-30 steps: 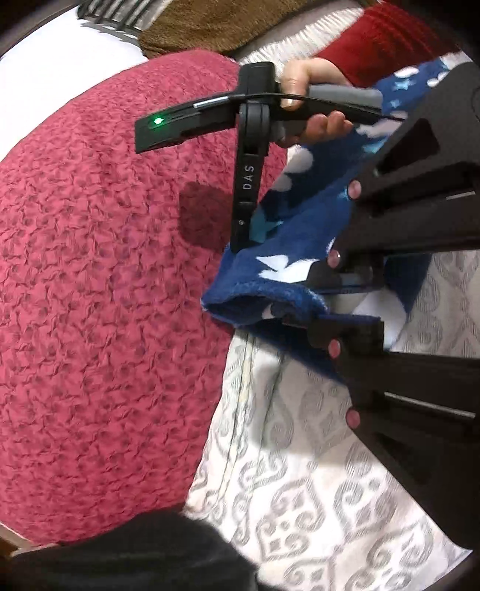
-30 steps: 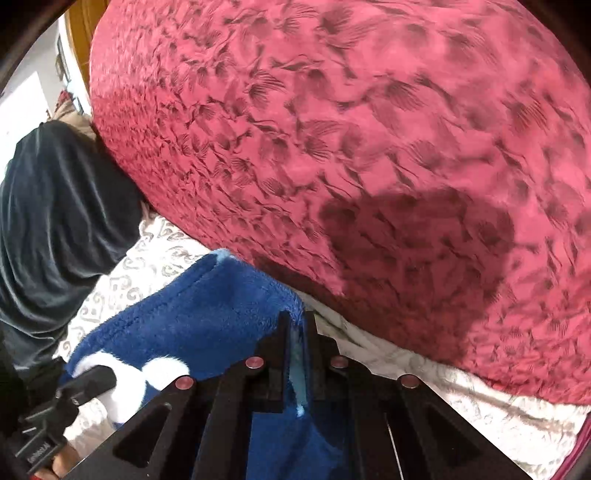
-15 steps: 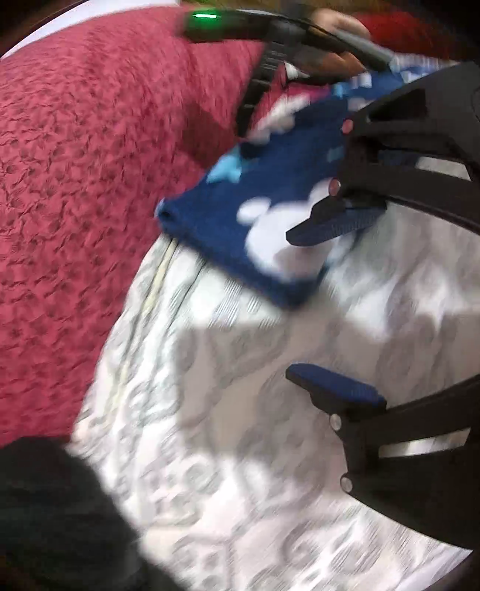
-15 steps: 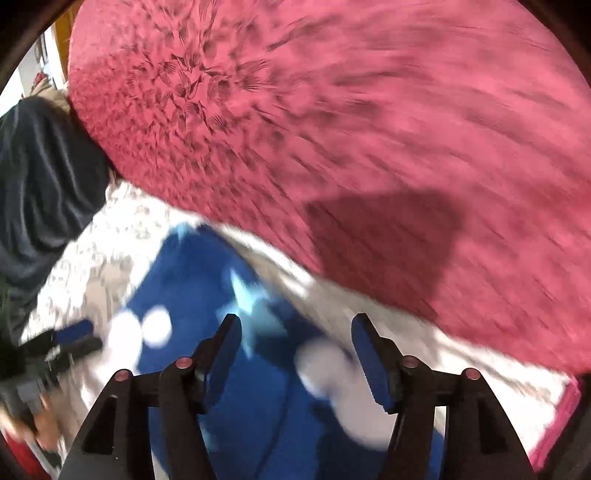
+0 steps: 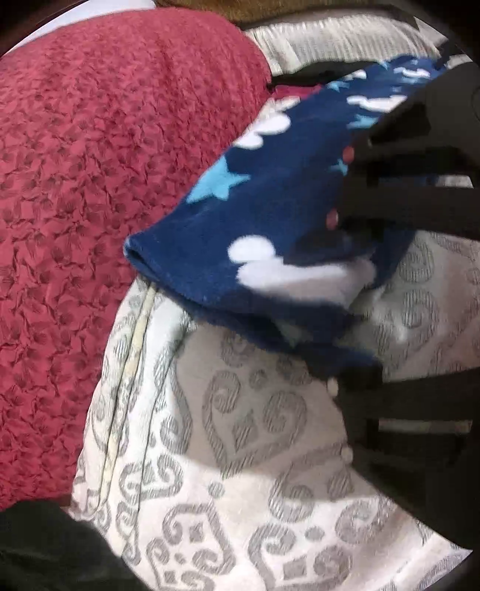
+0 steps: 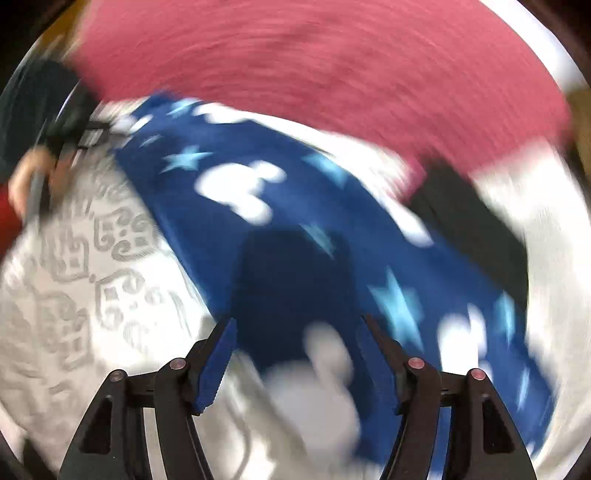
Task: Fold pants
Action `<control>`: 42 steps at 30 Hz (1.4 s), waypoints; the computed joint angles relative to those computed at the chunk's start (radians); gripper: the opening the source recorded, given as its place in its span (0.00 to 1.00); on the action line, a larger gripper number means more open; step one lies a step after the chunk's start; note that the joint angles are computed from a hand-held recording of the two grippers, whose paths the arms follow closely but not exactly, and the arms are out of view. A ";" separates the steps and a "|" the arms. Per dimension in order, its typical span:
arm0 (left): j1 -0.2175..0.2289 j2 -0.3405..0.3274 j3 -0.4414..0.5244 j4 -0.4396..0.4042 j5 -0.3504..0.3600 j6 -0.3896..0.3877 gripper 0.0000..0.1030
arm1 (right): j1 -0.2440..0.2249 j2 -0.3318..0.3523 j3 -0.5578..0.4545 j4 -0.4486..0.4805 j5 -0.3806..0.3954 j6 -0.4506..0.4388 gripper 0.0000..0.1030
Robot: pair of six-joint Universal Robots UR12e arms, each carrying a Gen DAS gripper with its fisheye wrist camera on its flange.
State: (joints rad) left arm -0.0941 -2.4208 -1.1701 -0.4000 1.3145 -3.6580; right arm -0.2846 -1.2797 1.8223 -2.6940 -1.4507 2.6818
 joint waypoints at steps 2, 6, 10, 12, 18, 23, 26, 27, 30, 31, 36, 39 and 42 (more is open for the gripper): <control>0.004 0.001 -0.007 0.022 -0.028 -0.014 0.27 | -0.046 -0.036 0.027 0.015 -0.017 0.134 0.66; -0.004 0.003 -0.011 0.025 0.008 0.006 0.29 | -0.076 -0.092 0.098 -0.021 -0.152 0.248 0.67; -0.018 0.009 -0.015 0.009 0.078 -0.012 0.49 | -0.051 -0.097 0.141 -0.062 -0.158 0.220 0.66; -0.016 0.017 -0.027 0.000 0.081 -0.008 0.56 | -0.058 -0.088 0.134 -0.005 -0.054 0.262 0.66; -0.019 0.031 -0.027 -0.068 0.097 0.016 0.70 | -0.011 -0.006 0.078 -0.037 -0.123 0.360 0.66; -0.024 0.032 -0.024 -0.083 0.118 0.039 0.77 | -0.023 0.018 0.055 -0.133 -0.133 0.465 0.16; -0.031 0.022 -0.002 -0.104 0.131 0.048 0.79 | -0.070 0.005 0.040 -0.089 0.004 0.543 0.14; -0.030 0.021 -0.002 -0.103 0.129 0.048 0.79 | -0.074 0.001 0.038 -0.073 0.018 0.538 0.14; -0.031 0.016 0.007 -0.105 0.115 0.035 0.79 | -0.070 -0.006 0.039 -0.043 0.026 0.510 0.14; -0.029 0.017 0.003 -0.099 0.107 0.031 0.79 | -0.068 -0.006 0.036 -0.032 0.024 0.503 0.14; -0.023 0.019 -0.007 -0.079 0.079 0.018 0.79 | -0.092 -0.050 0.049 0.045 0.111 0.484 0.11; -0.021 0.020 -0.010 -0.076 0.073 0.019 0.79 | -0.093 -0.087 0.051 0.107 0.102 0.407 0.07; -0.021 0.021 -0.013 -0.074 0.071 0.024 0.79 | -0.107 -0.097 0.031 0.264 0.133 0.372 0.05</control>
